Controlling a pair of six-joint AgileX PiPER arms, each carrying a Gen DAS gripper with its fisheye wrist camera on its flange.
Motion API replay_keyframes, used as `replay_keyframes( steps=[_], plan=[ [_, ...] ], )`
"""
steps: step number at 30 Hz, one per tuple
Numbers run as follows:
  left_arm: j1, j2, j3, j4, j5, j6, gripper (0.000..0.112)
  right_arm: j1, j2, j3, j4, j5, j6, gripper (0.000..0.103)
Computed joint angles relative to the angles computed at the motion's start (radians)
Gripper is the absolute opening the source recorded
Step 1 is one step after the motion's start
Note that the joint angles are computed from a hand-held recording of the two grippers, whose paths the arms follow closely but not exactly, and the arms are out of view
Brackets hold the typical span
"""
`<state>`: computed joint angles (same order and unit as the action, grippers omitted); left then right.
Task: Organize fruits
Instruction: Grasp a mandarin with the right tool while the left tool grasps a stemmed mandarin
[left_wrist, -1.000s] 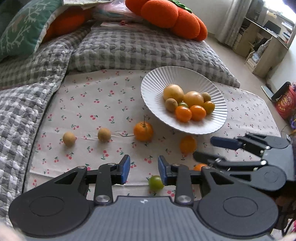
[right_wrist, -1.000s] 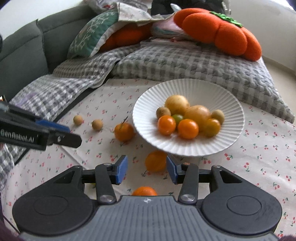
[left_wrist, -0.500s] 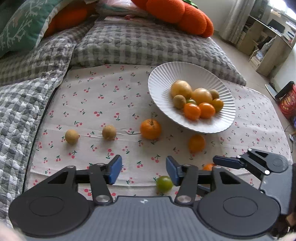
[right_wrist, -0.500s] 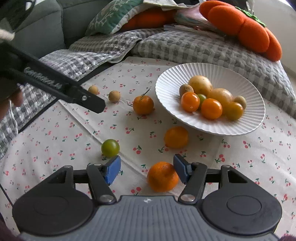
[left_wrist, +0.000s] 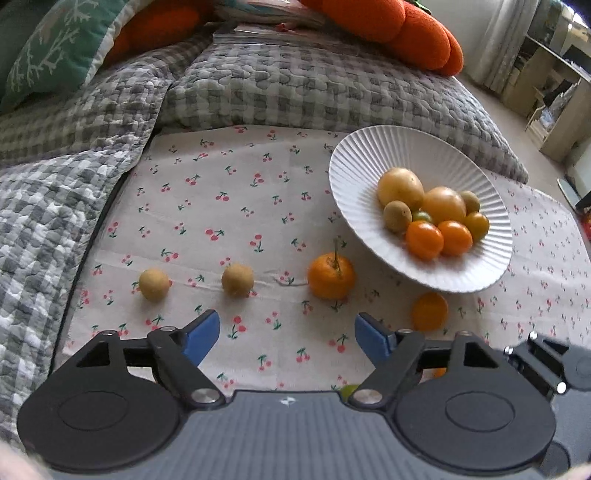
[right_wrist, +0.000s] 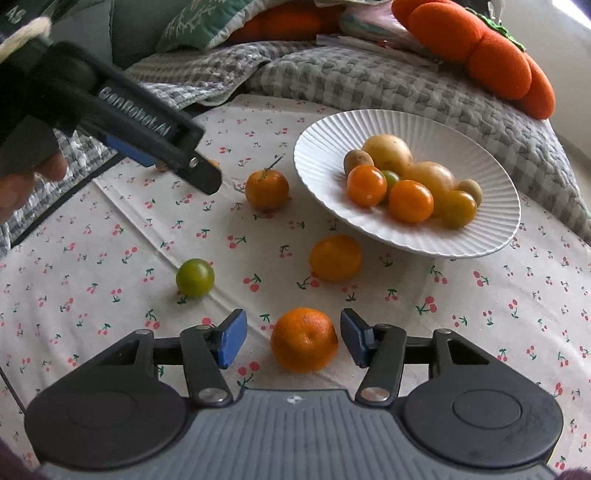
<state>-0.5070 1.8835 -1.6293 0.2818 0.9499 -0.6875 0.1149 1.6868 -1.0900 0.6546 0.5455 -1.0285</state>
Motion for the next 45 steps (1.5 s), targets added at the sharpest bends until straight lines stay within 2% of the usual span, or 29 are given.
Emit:
replay_keyframes(
  steps=[4, 8, 11, 15, 17, 20, 21, 22, 25, 27, 33, 39, 45],
  plan=[
    [-0.003, 0.024, -0.011, 0.049, -0.003, -0.041, 0.081, 0.006, 0.003, 0.006, -0.030, -0.036, 0.033, 0.047],
    [-0.003, 0.057, -0.043, 0.043, -0.020, -0.027, 0.081, -0.002, 0.024, -0.009, -0.044, -0.028, 0.080, 0.044],
    [-0.022, 0.110, -0.097, 0.085, 0.002, -0.023, 0.081, 0.006, 0.018, 0.000, -0.037, -0.045, 0.068, 0.035],
    [-0.032, 0.151, -0.128, 0.105, -0.015, 0.009, 0.078, 0.012, 0.002, 0.022, -0.010, -0.080, 0.025, 0.034],
    [-0.033, 0.162, -0.131, 0.103, -0.035, 0.029, 0.073, 0.008, 0.007, 0.016, 0.005, -0.078, 0.013, 0.034],
    [-0.032, 0.179, -0.135, 0.093, -0.058, 0.056, 0.059, 0.005, 0.014, 0.006, 0.014, -0.076, 0.010, 0.034],
    [-0.030, 0.184, -0.136, 0.083, -0.064, 0.069, 0.049, 0.004, 0.016, 0.003, 0.016, -0.075, 0.011, 0.034],
    [-0.026, 0.187, -0.134, 0.063, -0.075, 0.087, 0.033, 0.005, 0.015, 0.003, 0.020, -0.076, 0.008, 0.034],
    [-0.013, 0.172, -0.098, 0.021, -0.124, 0.111, 0.032, 0.007, 0.014, 0.002, 0.025, -0.077, 0.003, 0.034],
    [-0.007, 0.164, -0.092, -0.001, -0.125, 0.130, 0.031, 0.007, 0.011, 0.004, 0.029, -0.082, -0.001, 0.034],
    [0.006, 0.135, -0.091, -0.045, -0.077, 0.111, 0.031, -0.002, -0.005, 0.009, 0.056, -0.080, -0.023, 0.034],
    [-0.001, 0.100, -0.098, -0.121, 0.003, 0.104, 0.031, 0.008, -0.011, 0.016, 0.058, -0.081, -0.017, 0.034],
    [-0.021, 0.067, -0.096, -0.132, 0.029, 0.117, 0.031, 0.009, -0.025, 0.021, 0.087, -0.072, -0.078, 0.033]
  ],
)
